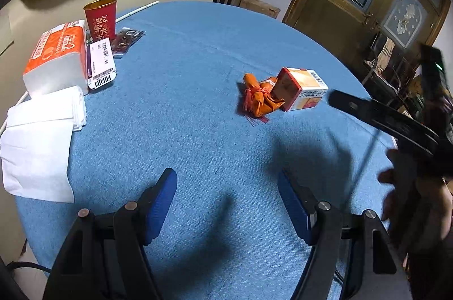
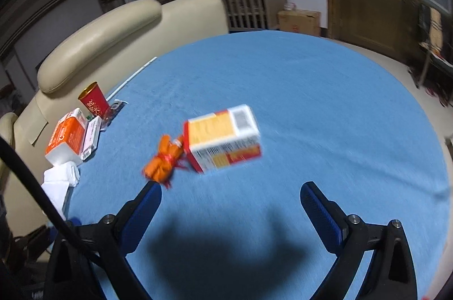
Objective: Collect trash
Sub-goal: 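Grasp the orange-white medicine box with the right tool while the left grasps the orange bag bundle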
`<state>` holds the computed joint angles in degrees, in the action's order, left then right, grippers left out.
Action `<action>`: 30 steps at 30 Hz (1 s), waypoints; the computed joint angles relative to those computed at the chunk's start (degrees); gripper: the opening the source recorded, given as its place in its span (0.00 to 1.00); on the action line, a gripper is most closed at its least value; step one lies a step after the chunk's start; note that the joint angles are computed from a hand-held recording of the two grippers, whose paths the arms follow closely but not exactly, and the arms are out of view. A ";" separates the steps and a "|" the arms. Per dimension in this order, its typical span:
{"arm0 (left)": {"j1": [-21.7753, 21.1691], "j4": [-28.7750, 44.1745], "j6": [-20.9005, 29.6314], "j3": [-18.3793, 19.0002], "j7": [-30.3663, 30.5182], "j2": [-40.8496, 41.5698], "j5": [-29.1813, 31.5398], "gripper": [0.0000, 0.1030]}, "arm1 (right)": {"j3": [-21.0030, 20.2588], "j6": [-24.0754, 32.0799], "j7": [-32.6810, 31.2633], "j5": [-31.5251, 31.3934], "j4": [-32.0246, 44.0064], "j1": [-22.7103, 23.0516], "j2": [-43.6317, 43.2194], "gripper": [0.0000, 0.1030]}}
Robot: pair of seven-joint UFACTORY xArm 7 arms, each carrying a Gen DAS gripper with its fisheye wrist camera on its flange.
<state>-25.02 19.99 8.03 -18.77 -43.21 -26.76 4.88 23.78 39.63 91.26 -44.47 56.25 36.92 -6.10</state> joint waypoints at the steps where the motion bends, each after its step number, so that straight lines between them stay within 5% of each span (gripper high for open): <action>1: 0.06 0.13 -0.13 0.13 0.13 0.28 0.05 0.72 | -0.21 0.34 -1.28 -0.36 1.22 -0.25 1.46 0.97; 19: 0.89 1.25 -1.83 1.70 2.33 3.64 -0.73 0.72 | -8.48 -3.41 -11.98 1.20 9.32 2.73 13.67 0.97; 20: 1.13 1.49 -1.84 1.60 2.32 3.94 -0.64 0.72 | -8.78 -3.91 -11.77 1.34 9.23 2.86 13.78 0.89; 21: 1.45 1.70 -1.86 1.35 2.18 4.16 -0.51 0.72 | -9.00 -4.21 -11.64 1.55 9.03 2.98 13.73 0.81; 30: 11.39 11.83 -5.49 -6.70 -2.57 15.38 9.83 0.72 | -7.64 -6.16 -3.69 -1.14 1.50 1.94 6.15 0.82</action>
